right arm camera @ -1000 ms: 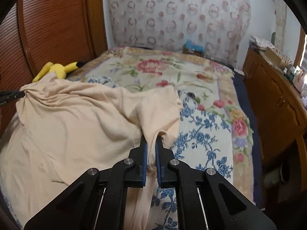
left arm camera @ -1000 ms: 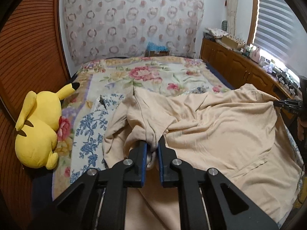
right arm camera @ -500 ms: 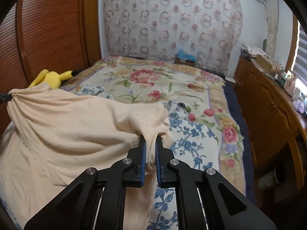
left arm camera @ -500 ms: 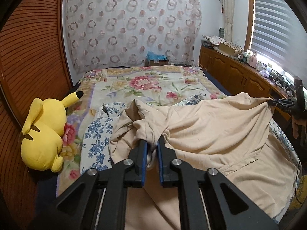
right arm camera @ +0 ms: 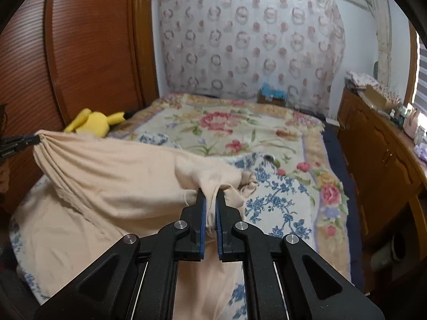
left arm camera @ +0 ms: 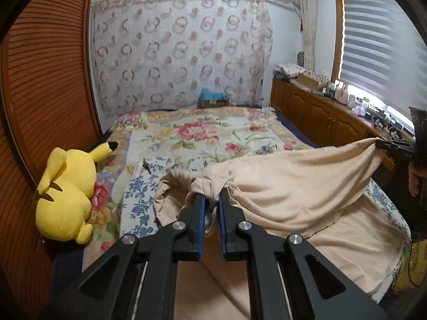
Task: Fold small clothes
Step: 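Grasp the folded shirt edge with both grippers and lift it, then fold the lifted edge over the shirt and open both grippers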
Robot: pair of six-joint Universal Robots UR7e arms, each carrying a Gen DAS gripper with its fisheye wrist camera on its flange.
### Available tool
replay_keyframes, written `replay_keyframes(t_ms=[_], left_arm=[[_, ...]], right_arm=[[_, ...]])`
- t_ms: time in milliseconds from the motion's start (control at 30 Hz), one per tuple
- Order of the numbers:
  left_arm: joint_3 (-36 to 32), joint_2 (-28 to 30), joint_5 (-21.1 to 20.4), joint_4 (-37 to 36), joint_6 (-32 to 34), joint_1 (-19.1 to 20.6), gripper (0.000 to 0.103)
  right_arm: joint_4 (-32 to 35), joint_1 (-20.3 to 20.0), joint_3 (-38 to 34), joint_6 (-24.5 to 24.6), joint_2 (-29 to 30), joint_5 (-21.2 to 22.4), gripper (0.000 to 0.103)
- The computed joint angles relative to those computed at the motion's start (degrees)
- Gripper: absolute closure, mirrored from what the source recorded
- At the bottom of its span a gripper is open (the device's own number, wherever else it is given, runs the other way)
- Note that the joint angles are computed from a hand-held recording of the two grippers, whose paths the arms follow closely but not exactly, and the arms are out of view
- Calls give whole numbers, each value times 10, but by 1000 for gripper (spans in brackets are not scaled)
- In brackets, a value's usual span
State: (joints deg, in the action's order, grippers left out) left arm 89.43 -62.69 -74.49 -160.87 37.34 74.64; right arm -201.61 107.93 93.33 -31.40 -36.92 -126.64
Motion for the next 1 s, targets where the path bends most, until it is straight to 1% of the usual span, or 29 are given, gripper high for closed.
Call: replay_keyframes(t_ms=[133, 200, 300, 367, 433, 467, 533, 600, 633, 700, 767, 833, 867, 933, 1000], left_arm=[[42, -45, -15, -21, 3, -1, 96], [69, -75, -28, -27, 0, 1, 96], [110, -115, -33, -37, 5, 1, 96], [131, -137, -28, -43, 7, 1, 96], [151, -159, -19, -38, 6, 5, 96], [159, -167, -12, -31, 4, 8, 96], [167, -172, 5, -6, -7, 23, 95], [175, -168, 20, 8, -3, 36, 94], [177, -164, 27, 16, -3, 44, 93], [177, -155, 34, 37, -16, 62, 92], [179, -146, 50, 45, -22, 73, 89], [191, -146, 62, 38, -26, 73, 81], [193, -146, 61, 36, -27, 76, 79], [198, -149, 60, 36, -32, 78, 69], [196, -149, 59, 39, -33, 79, 62]], right_arm=[[-45, 32, 44, -12, -19, -11, 100], [-66, 50, 69, -13, -29, -19, 100], [-92, 75, 107, -7, -43, -34, 100], [-104, 92, 128, -3, -50, -49, 100], [-114, 109, 148, 2, -54, -73, 100], [-114, 112, 157, 9, -56, -78, 100], [-85, 109, 186, 54, -67, -84, 100], [-51, 95, 203, 87, -63, -93, 99], [-44, 87, 210, 96, -56, -96, 99], [-32, 71, 222, 120, -49, -96, 93], [-19, 57, 228, 147, -40, -106, 84], [-30, 47, 237, 153, -35, -110, 81], [-32, 45, 239, 153, -34, -111, 77], [-41, 44, 240, 147, -30, -120, 72], [-53, 43, 246, 147, -29, -114, 72]])
